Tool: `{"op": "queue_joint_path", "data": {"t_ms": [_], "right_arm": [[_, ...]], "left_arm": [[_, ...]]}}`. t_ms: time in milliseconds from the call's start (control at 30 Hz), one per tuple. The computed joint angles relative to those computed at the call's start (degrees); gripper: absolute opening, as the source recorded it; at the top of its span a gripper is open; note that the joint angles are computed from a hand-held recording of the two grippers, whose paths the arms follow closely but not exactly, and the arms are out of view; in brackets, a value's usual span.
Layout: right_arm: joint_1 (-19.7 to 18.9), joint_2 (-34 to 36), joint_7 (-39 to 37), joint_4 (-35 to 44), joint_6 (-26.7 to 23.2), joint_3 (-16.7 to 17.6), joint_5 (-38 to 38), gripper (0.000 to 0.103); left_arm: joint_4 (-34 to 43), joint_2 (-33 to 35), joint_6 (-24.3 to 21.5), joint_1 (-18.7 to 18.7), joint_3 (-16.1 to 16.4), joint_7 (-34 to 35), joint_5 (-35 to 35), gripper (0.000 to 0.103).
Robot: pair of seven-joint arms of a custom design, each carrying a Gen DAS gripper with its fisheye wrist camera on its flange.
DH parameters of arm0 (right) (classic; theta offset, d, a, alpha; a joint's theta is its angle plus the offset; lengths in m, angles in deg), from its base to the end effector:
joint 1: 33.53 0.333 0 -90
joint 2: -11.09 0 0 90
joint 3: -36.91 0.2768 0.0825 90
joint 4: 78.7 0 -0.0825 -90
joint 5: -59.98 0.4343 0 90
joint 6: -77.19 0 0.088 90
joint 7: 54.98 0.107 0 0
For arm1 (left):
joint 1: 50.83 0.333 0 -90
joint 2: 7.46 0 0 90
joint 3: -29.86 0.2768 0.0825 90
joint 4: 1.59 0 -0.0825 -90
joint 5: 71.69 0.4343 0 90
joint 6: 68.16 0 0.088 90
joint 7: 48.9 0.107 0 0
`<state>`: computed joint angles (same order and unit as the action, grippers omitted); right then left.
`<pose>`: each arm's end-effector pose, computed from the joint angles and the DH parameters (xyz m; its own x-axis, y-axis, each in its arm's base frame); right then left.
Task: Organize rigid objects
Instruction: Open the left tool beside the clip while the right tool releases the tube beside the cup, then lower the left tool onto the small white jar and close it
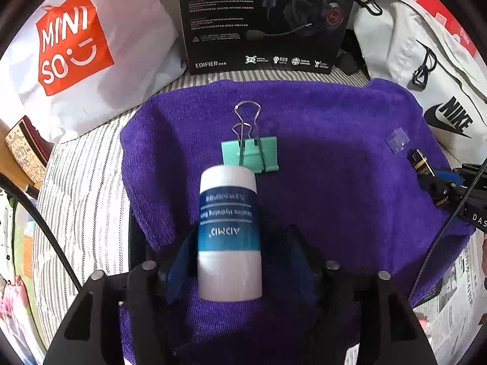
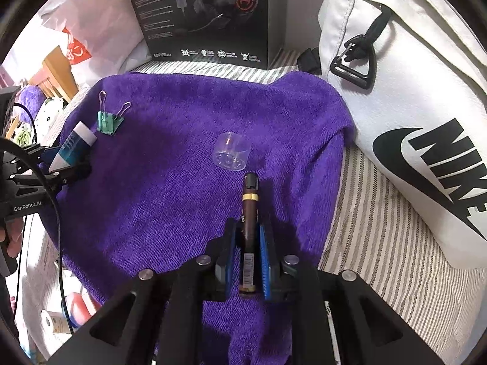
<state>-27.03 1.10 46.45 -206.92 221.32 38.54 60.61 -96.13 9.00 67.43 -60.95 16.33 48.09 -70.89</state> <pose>0.5749 0.0823 0.4293 -0.0435 -0.9949 -0.0912 -0.9008 0.0786 -0.4271 0.6617 -0.2745 0.4410 -0.4959 -0.8684 0.0014 -0.7860 0.4481 -0.4260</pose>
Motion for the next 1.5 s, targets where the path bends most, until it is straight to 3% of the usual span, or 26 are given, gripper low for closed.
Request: {"op": "queue_joint_path", "data": {"t_ms": [267, 467, 867, 1167, 1300, 1500], "right_arm": [[0.2, -1.3, 1.3, -0.6, -1.6, 0.6, -0.9, 0.032], [0.3, -3.3, 2.5, -1.9, -2.4, 1.0, -1.6, 0.032], [-0.6, -12.2, 6.4, -7.9, -3.0, 2.5, -4.0, 0.036], [-0.6, -22.2, 9.2, -15.8, -1.7, 4.7, -1.5, 0.037], [-0.6, -27.6, 12.0, -20.0, -1.8, 6.1, -1.1, 0.047], [-0.3, -35.6, 15.4, -25.9, -2.2, 7.3, -0.8, 0.048]], "left_arm": [[-2.6, -2.3, -1.2, 0.0, 0.0, -0.2, -0.2, 0.073], [-5.4, -5.2, -2.0, 0.6, 0.1, 0.0, -2.6, 0.073], [-17.3, -17.8, 1.6, 0.1, 1.4, 4.0, -8.0, 0.073], [-29.0, -29.2, 3.7, -3.5, 4.3, 11.7, -15.9, 0.073], [-33.4, -33.3, 3.8, -5.4, 5.5, 14.1, -17.8, 0.073], [-39.0, -37.7, 4.1, -8.5, 7.4, 18.1, -20.8, 0.073]]}}
